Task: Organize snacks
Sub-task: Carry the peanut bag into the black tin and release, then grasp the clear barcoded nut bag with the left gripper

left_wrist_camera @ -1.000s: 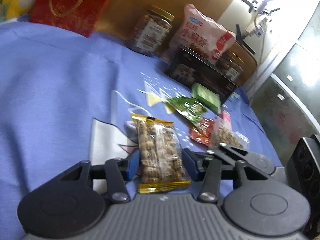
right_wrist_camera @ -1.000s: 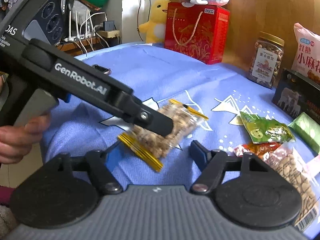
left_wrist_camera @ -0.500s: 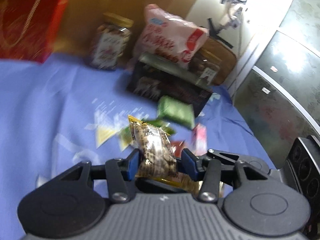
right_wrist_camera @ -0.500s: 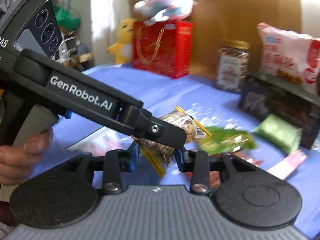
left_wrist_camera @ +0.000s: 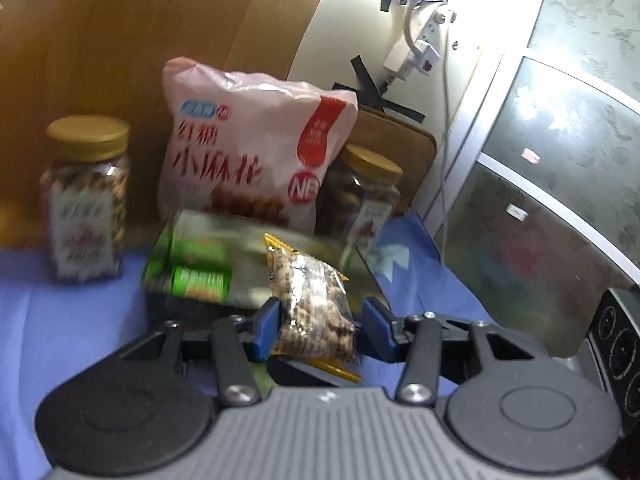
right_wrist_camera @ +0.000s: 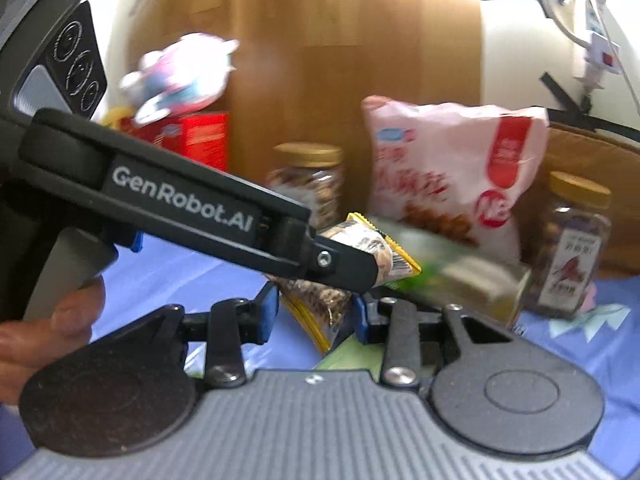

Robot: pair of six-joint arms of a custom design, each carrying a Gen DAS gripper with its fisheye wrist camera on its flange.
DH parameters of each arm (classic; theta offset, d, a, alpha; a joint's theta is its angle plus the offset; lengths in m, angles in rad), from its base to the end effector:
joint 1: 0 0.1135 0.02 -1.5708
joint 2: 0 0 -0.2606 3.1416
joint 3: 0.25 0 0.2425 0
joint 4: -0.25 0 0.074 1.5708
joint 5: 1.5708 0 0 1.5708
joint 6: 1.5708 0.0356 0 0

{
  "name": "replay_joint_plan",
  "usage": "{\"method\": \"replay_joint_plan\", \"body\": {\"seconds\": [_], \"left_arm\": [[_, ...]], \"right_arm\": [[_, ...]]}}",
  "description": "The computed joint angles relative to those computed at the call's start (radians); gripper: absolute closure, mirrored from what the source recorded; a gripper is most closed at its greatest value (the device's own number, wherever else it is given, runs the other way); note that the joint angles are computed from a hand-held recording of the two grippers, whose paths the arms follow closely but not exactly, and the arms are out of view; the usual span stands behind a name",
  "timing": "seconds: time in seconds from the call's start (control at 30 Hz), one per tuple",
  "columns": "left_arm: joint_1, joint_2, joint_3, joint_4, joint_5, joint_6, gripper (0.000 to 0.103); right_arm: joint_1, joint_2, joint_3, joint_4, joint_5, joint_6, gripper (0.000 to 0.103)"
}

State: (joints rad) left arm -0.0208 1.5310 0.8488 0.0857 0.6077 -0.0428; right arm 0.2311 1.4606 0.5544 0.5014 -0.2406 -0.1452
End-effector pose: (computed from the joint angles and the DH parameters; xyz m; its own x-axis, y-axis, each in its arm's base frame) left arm 0.3147 -0.0269 0.2143 -0.5820 -0.0230 -0.8128 0.4649 0.8107 -0.3559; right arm 0.2738 0.0731 0.1818 -0.3163 -0.2188 -0.9231 -0.4865 0.8727 -0.0401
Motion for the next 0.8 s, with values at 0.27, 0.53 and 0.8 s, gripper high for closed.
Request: {"method": "replay_joint_plan", "body": {"seconds": [0.27, 0.53, 0.8], "left_arm": [[-0.068, 0.251, 0.204, 0.08, -0.149, -0.057, 0.051], [0.014, 0.202, 0.144, 0.067, -0.089, -0.097, 0.049], [0.096, 0.013, -0.115, -0.001, 0.016, 0.038, 0.049]], "right_arm": [[-0.049, 0.247, 0.204, 0.026, 0.028, -0.017, 0.057], [-0.109, 0.194, 0.155, 0.052, -0.014, 0.035, 0.048], [-0.303, -0.079, -0.131, 0.004, -0.188, 0.155, 0.049]]}}
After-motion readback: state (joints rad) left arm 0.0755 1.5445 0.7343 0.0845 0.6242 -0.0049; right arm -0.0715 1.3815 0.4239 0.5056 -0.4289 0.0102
